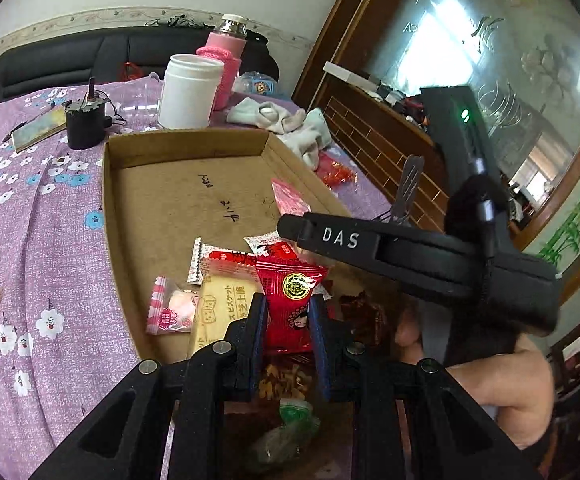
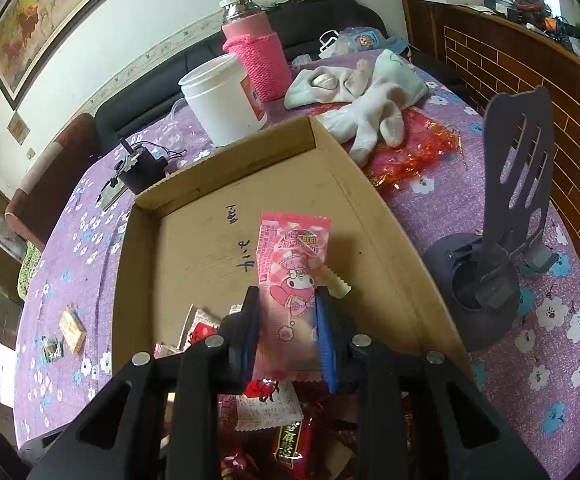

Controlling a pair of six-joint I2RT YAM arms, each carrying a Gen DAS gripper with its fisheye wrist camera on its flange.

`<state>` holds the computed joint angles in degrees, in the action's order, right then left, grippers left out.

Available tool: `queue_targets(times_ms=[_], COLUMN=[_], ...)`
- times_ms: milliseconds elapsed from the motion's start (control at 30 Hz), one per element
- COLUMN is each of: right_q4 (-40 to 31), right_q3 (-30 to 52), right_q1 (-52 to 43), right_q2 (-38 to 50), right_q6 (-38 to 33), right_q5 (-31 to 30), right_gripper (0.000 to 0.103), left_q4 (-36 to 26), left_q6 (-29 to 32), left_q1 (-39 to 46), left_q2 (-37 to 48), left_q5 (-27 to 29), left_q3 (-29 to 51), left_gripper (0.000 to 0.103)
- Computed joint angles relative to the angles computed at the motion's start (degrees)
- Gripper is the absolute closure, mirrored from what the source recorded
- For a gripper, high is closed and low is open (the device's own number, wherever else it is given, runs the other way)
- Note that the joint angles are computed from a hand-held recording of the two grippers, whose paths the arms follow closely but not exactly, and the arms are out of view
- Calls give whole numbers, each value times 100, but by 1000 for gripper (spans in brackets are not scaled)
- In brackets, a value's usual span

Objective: Organize snacks
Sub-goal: 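Open both tools to drop the packs into the tray, then move both tools back to the last snacks on the tablecloth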

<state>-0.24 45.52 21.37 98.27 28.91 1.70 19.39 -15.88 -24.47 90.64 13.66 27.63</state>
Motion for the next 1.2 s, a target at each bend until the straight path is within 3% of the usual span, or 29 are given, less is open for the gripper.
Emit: queue_targets(times_ms=[200, 333, 467, 667, 800, 933, 1000, 1100, 1200], right_q4=[-95, -25, 268, 627, 752, 775, 769, 699, 629], right_q3=[14, -114, -307, -340, -136, 130, 313, 553, 768], right_q1=[153, 216, 300, 915, 1415, 2004, 2247, 2450, 2612], right_q2=[-112, -348, -603, -748, -566, -303, -57, 287, 593], right_q6=[-33, 51, 115, -133, -230, -304, -281, -196, -181], right_q5=[290, 594, 719, 850, 447, 299, 245, 102, 52], right_gripper=[73, 71, 71, 71, 71, 71, 71, 71, 71], left_q4=[-83, -222, -560, -1201, -1556, -1596, -1069, -762, -960], left_q6=[-15, -18, 191, 990, 1960, 3059, 3308, 3556, 3580], left_q1=[95, 329, 696, 1900, 3264, 4805, 5317, 5855, 6124], left_q2=[-61, -591, -1318, -2197, -2440, -1757, -1118, -36, 825], left_q5=[40, 190, 327, 701, 1168, 1741, 1506, 1732, 2081], left_q3=[-58, -281, -542, -876, -927, -536, -325, 182, 727], left_gripper=[82, 59, 58, 58, 58, 37, 36, 36, 37])
